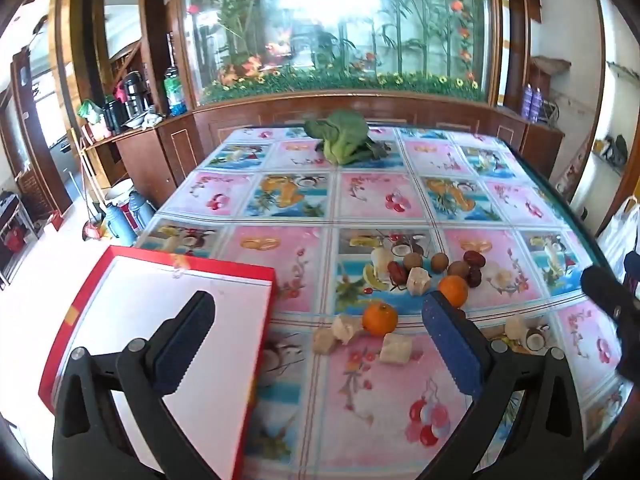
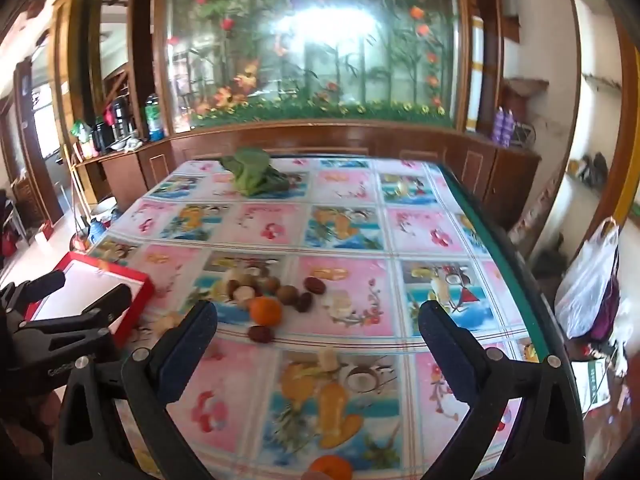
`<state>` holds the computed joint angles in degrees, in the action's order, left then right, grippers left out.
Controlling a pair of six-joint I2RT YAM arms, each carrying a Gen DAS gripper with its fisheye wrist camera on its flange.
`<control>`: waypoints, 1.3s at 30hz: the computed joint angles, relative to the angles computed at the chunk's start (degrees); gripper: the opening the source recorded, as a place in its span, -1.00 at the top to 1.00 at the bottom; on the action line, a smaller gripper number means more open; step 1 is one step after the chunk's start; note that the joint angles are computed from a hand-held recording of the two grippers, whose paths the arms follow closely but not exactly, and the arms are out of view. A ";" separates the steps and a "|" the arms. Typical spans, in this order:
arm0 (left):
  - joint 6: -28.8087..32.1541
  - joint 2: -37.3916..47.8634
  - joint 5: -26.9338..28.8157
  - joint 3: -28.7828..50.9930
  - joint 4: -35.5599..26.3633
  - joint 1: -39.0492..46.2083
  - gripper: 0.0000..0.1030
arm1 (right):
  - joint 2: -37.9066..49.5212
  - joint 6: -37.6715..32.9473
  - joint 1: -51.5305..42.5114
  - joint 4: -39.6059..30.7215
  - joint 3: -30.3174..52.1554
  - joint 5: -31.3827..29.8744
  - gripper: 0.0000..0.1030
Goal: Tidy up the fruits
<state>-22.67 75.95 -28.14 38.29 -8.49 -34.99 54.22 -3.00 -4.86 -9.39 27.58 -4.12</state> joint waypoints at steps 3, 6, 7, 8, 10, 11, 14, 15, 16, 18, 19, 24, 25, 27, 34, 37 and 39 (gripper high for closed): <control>0.19 -3.94 0.07 -1.69 -1.21 0.14 -1.00 | -2.15 0.05 1.80 -1.66 0.36 1.23 -0.95; 0.88 -7.12 -0.57 -4.07 0.20 0.49 -1.00 | -3.75 0.74 3.44 -2.86 0.31 2.73 -0.95; 0.51 -7.52 -0.18 -3.81 -0.81 0.56 -1.00 | -3.84 0.89 3.75 -2.95 0.34 3.08 -0.95; -0.14 -7.77 0.00 -3.53 -1.89 0.34 -1.00 | -3.92 1.10 4.11 -3.05 0.29 3.36 -0.95; 0.71 -9.40 -0.07 -4.11 -1.60 0.72 -1.00 | -3.99 1.43 4.30 -2.79 0.04 3.02 -0.95; 1.29 -10.31 -0.25 -4.94 -0.95 0.79 -1.00 | -4.02 1.63 4.72 -2.63 -0.02 3.46 -0.95; 0.39 -9.73 0.77 -5.01 -1.34 1.08 -1.00 | -3.85 1.76 5.61 -3.01 0.23 4.09 -0.95; 0.45 -10.23 1.04 -5.09 -1.82 1.24 -1.00 | -4.43 1.93 5.80 -3.20 0.05 4.20 -0.95; 0.21 -10.14 1.23 -5.45 -1.34 1.20 -1.00 | -4.70 1.94 5.69 -3.32 -0.07 4.03 -0.95; 0.42 -10.08 0.84 -5.17 -2.29 0.99 -1.00 | -4.92 1.85 5.90 -3.68 0.03 3.87 -0.95; 0.42 -10.00 0.62 -5.09 -2.51 0.89 -1.00 | -4.94 1.99 6.21 -3.65 0.02 4.08 -0.95; 0.20 -10.09 1.11 -4.68 -3.90 1.05 -1.00 | -5.18 1.93 6.12 -4.13 0.18 3.45 -0.95; 0.18 -10.19 1.07 -4.80 -3.87 1.01 -1.00 | -5.20 1.96 6.07 -4.20 0.18 3.31 -0.95; 0.08 -10.24 0.59 -4.80 -4.23 0.77 -1.00 | -5.20 2.01 6.00 -4.16 0.11 3.16 -0.95; -0.15 -9.57 1.75 -5.05 -3.60 1.24 -1.00 | -5.35 2.12 5.84 -4.48 0.27 2.62 -0.95; -0.36 -8.80 1.61 -4.33 -4.17 1.03 -1.00 | -5.60 2.21 6.01 -4.44 0.13 2.49 -0.94; -0.57 -8.46 1.52 -3.84 -4.90 0.88 -1.00 | -5.78 2.13 6.09 -4.61 0.18 2.37 -0.95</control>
<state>-23.24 67.49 -26.62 34.45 -13.39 -34.11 48.44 -0.87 1.23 -14.00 27.76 -1.75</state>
